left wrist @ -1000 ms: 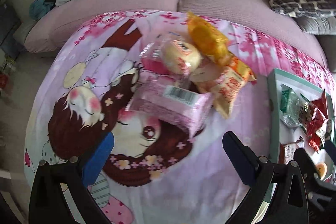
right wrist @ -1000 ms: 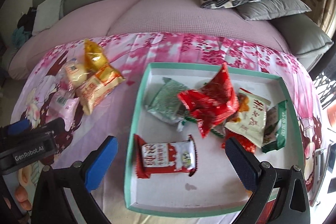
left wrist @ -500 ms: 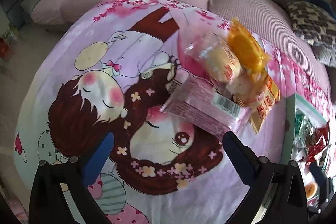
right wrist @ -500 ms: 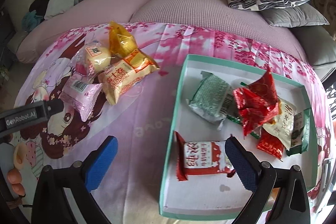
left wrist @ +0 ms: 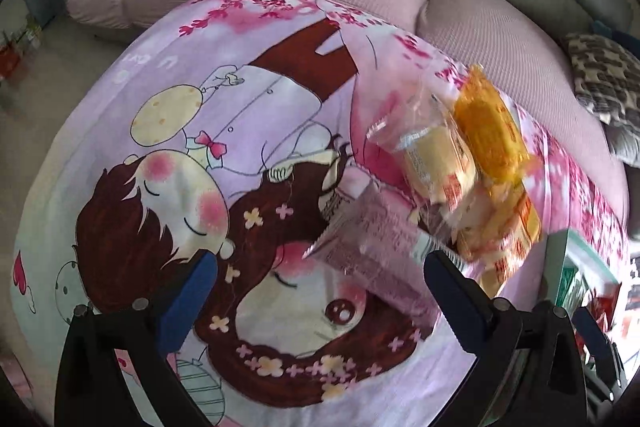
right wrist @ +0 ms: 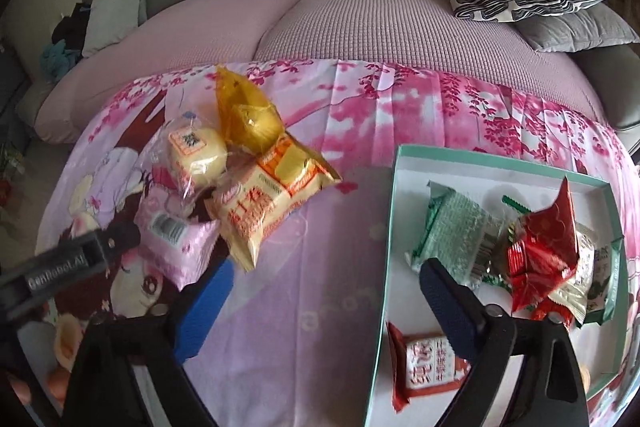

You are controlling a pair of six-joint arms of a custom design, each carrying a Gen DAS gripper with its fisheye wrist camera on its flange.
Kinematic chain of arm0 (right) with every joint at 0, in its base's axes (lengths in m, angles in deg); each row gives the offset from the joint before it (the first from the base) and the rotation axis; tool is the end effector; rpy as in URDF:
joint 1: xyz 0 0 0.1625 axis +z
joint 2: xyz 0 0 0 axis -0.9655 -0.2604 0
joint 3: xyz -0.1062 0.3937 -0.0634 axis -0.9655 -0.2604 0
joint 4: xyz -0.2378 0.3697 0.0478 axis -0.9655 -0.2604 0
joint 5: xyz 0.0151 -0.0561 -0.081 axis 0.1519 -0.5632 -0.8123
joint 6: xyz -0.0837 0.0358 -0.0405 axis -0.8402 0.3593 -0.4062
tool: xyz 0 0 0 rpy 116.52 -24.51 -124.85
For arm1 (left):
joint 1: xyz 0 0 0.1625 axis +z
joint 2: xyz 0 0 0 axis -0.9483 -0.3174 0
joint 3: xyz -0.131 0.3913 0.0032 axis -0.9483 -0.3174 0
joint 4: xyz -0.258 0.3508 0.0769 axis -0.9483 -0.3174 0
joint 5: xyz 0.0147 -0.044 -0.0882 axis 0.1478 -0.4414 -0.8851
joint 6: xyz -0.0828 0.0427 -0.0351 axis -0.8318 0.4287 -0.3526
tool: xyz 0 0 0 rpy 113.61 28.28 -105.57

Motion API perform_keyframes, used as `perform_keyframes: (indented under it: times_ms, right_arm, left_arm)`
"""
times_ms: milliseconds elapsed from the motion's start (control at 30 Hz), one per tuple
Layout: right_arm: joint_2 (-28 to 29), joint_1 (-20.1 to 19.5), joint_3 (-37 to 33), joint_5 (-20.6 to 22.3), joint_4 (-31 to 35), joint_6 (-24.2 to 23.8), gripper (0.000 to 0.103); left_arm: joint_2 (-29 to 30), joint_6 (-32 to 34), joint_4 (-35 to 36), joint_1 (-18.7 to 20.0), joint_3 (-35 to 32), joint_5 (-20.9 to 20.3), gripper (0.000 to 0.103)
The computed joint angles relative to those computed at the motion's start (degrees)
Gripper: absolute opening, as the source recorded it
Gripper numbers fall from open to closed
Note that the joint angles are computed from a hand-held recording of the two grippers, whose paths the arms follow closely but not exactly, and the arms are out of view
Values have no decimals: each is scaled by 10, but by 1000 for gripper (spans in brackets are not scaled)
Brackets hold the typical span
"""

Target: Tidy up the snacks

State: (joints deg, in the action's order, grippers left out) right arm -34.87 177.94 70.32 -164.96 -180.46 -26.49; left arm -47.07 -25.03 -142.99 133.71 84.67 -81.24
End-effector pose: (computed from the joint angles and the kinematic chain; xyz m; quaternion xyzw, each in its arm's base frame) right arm 0.2747 -0.8214 0.0919 0.2814 -0.9088 0.1294 0.2794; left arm -0.1523 -0.7563 0.2020 -0.2960 0.8192 -0.3161 0.3761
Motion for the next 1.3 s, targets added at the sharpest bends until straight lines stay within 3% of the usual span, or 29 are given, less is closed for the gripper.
perform_keyframes:
  times_ms: [300, 700, 900, 1100, 1300]
  right_arm:
    - [76, 2, -152, 25, 106, 66, 87]
    - [175, 9, -297, -10, 200, 91, 85]
    - [163, 3, -272, -12, 195, 90, 73]
    - [130, -3, -212, -12, 170, 80, 53]
    - [102, -10, -160, -19, 142, 70, 45]
  left_arm:
    - [10, -9, -7, 11, -15, -1, 103]
    - [14, -21, 2, 14, -19, -1, 103]
    - [18, 8, -31, 16, -17, -18, 103]
    - [35, 45, -47, 15, -32, -30, 102]
    - [59, 92, -68, 14, -53, -42, 80]
